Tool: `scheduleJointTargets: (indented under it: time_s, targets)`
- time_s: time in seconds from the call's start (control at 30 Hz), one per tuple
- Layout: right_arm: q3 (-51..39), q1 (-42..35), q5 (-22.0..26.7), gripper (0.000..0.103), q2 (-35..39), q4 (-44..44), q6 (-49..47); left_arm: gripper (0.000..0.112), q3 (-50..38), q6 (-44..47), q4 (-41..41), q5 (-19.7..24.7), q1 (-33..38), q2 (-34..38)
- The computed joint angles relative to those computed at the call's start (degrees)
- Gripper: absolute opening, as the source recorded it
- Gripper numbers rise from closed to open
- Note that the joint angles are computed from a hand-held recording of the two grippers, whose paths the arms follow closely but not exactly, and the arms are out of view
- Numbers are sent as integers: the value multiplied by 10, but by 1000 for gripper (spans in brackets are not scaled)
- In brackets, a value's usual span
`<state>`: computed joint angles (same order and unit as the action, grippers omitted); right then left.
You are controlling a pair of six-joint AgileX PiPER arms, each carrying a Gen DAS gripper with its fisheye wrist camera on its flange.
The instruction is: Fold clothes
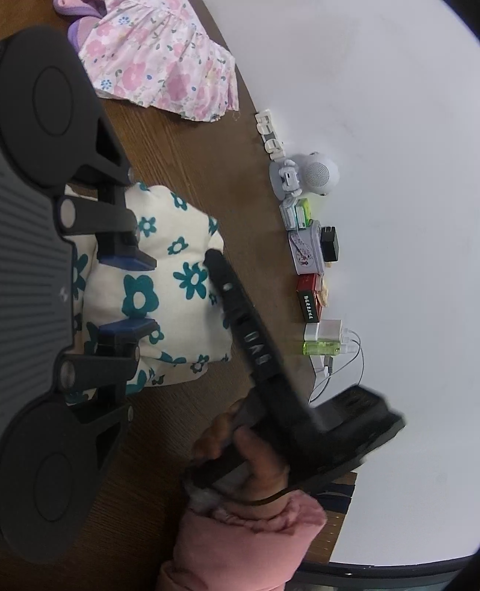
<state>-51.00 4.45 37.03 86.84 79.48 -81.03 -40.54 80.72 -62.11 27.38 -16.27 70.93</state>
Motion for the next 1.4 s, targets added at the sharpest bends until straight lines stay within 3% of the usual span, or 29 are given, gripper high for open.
scheduleJointTargets:
  time_s: [0.27,0.4,0.47,0.53,0.67,0.73,0.83,0.9,1.0,1.17,1.4]
  targets:
    - [121,68,-141,25,-133,-54,61,27,11,-9,37,13,12,-23]
    - [147,78,-162,28,-167,-37,69,30,7,-29,42,17,13,-35]
    - [152,34,-106,38,-183,-7,54,38,8,-21,21,21,20,-48]
    - [150,-30,-28,55,-191,4,57,47,10,-6,-13,17,24,-58]
    - [118,-142,114,78,-150,-15,94,68,-6,-3,-44,-12,5,-46]
    - [100,-175,162,79,-117,-27,112,69,-21,-9,-33,-18,-6,-30]
    - [81,-180,181,80,-81,-52,131,63,-37,-35,11,-27,-26,-5]
    - [79,-176,184,80,-62,-56,133,47,-47,-61,52,-30,-34,10]
    - [79,-176,193,80,-47,-52,123,41,-41,-47,45,-24,-24,13]
    - [75,-167,193,70,-35,-54,121,40,-25,-23,55,-22,-20,20]
    - [70,-165,204,69,-14,-51,121,38,-11,32,17,12,9,16]
